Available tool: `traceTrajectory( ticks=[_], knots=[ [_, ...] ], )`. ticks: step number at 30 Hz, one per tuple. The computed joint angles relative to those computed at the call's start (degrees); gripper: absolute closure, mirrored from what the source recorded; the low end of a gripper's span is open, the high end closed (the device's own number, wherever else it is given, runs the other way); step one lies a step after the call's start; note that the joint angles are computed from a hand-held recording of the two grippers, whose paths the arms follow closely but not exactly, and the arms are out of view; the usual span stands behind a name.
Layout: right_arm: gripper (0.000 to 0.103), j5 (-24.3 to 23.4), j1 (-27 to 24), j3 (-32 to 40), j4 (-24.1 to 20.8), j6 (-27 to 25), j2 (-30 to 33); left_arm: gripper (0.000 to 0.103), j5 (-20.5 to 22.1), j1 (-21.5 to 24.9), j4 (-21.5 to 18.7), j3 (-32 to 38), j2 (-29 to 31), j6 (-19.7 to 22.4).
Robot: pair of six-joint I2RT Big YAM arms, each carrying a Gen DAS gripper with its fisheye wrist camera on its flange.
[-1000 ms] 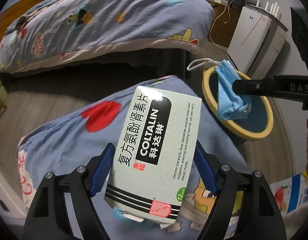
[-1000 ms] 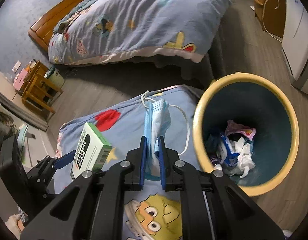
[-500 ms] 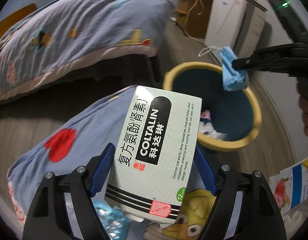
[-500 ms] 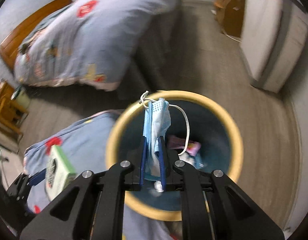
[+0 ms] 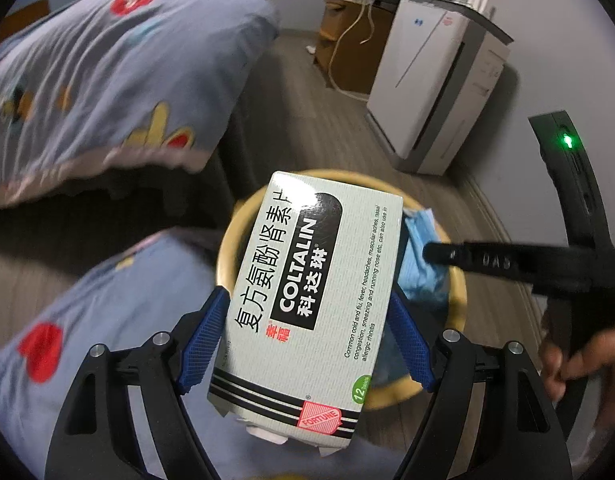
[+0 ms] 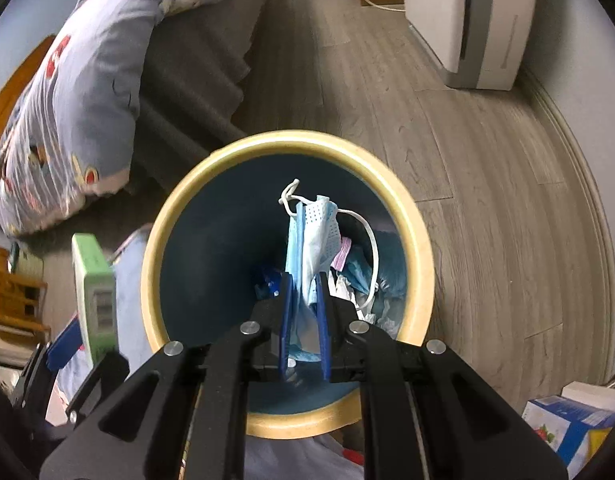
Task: Collect trash
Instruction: 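Carry the box and mask over the bin and open both grippers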
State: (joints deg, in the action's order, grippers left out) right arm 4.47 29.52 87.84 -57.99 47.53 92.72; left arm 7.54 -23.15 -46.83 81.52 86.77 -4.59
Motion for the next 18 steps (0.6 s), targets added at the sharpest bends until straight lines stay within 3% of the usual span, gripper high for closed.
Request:
traceTrajectory(
  ticks=[4, 7, 12, 15, 18],
  knots=[
    [0.09, -0.6, -0.3, 0.2, -0.2, 0.5, 0.3, 0.023, -0.1, -0.2, 0.2, 2.1, 1.7, -0.1],
    [0.085, -0.8, -0.5, 0.4, -0.4, 0.8, 0.4, 0.013, 0.2, -0.3, 1.4, 1.8, 1.6, -0.4],
    [0.078, -0.7, -0.2, -0.4, -0.2, 1.3, -0.3, 0.013, -0.1, -0.2, 1.6, 1.2, 0.8, -1.5],
    [0.067, -0.6, 0.0, -0.6, 0.1, 1.5, -0.6, 0.013, -0.6, 0.0, 1.5, 0.1, -0.5, -1.0],
    [0.065, -0.5, 0.5, -1.0, 0.2, 1.4, -1.3, 0.013, -1.2, 0.4, 1.5, -1.7, -2.6, -0.7]
  ],
)
